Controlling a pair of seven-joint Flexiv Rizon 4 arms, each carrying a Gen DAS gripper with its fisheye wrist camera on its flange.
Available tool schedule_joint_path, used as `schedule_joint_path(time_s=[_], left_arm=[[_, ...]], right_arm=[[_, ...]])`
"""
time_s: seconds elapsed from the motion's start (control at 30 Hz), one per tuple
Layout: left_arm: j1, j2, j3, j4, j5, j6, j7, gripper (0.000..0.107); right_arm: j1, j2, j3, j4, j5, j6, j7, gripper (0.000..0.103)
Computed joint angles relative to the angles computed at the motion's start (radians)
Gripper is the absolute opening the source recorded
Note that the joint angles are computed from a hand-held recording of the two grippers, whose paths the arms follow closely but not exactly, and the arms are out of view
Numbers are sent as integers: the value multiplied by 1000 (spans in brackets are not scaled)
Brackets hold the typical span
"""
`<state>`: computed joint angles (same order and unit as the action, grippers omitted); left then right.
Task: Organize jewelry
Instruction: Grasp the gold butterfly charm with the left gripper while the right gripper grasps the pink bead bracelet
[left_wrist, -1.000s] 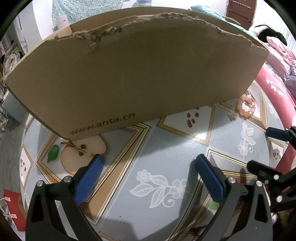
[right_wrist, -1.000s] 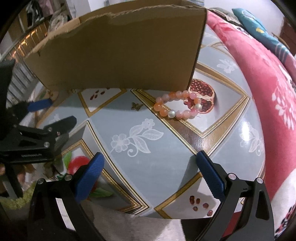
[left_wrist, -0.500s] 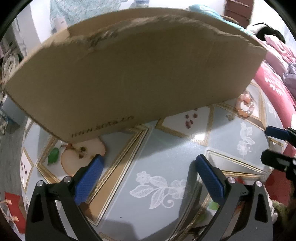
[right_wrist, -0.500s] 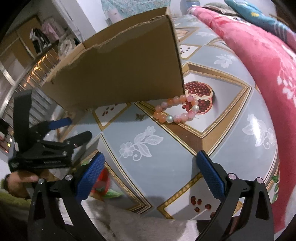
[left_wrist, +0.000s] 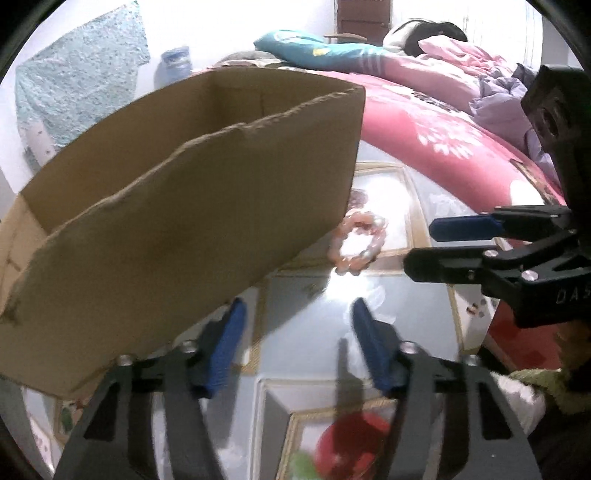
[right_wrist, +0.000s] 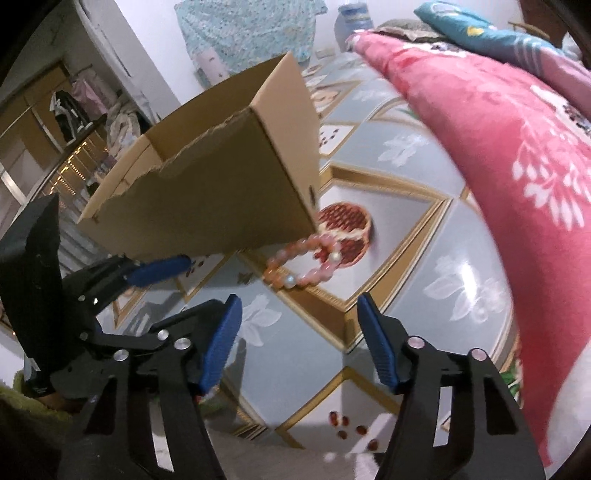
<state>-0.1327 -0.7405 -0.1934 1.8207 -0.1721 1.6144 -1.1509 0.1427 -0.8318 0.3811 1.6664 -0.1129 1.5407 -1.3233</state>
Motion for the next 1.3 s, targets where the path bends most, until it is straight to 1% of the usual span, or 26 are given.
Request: schedule_joint_path(time_s=[0.03, 0.07, 0.13, 0.27, 0.37, 0.4, 0.47, 0.5, 0.53, 0.63, 0.93, 1.03, 1.1, 1.13, 1.17, 1.2, 1.3], left_arm=[[10, -8, -16, -12, -2, -13, 7, 46], [21, -15, -31, -25, -5, -27, 16, 44], [23, -26, -36, -39, -10, -47, 24, 36], [-17, -52, 9, -98, -23, -104, 20, 28], [-39, -59, 33, -115, -20, -107, 15, 25], [-56, -61, 54, -123, -16, -108, 9, 23], [-64, -66, 62, -129, -9, -104, 7, 19], [-65, -66, 64, -130, -7, -105, 8, 14], [-70, -68, 69, -133, -3, -105, 9, 12], [-83, -69, 84, -137, 7, -102, 7, 12], [-85, -68, 85, -140, 12, -107, 2, 12], [-81, -63, 81, -130, 9, -103, -4, 12], [-77, -55, 80, -117, 8, -95, -8, 12], [-76, -49, 81, -108, 9, -89, -11, 12], [-74, -41, 81, -96, 9, -81, -15, 12], [-69, -35, 79, -86, 8, -76, -18, 12], [-66, -18, 82, -62, 5, -67, -30, 12]], right_arm=[[5, 2, -11, -1, 0, 3, 3, 59], [22, 5, -32, 2, 1, 13, 14, 59], [32, -1, -47, -7, -2, 16, 27, 58], [34, -10, -54, -20, -9, 13, 43, 57], [33, -15, -55, -24, -14, 12, 47, 56], [35, -15, -58, -25, -16, 12, 49, 56], [31, -19, -53, -30, -19, 7, 48, 54], [30, -26, -52, -41, -22, 0, 48, 53], [27, -27, -48, -44, -21, -2, 47, 53], [22, -25, -42, -41, -18, 0, 42, 51], [32, -15, -60, -24, -22, 25, 45, 49], [32, -14, -59, -18, -33, 40, 38, 46], [38, -12, -62, -12, -48, 58, 27, 42], [35, -13, -56, -11, -60, 65, 14, 42], [39, -13, -58, -9, -67, 70, 9, 40], [43, -14, -60, -9, -79, 73, 0, 36], [40, -30, -36, -28, -115, 60, -40, 33]])
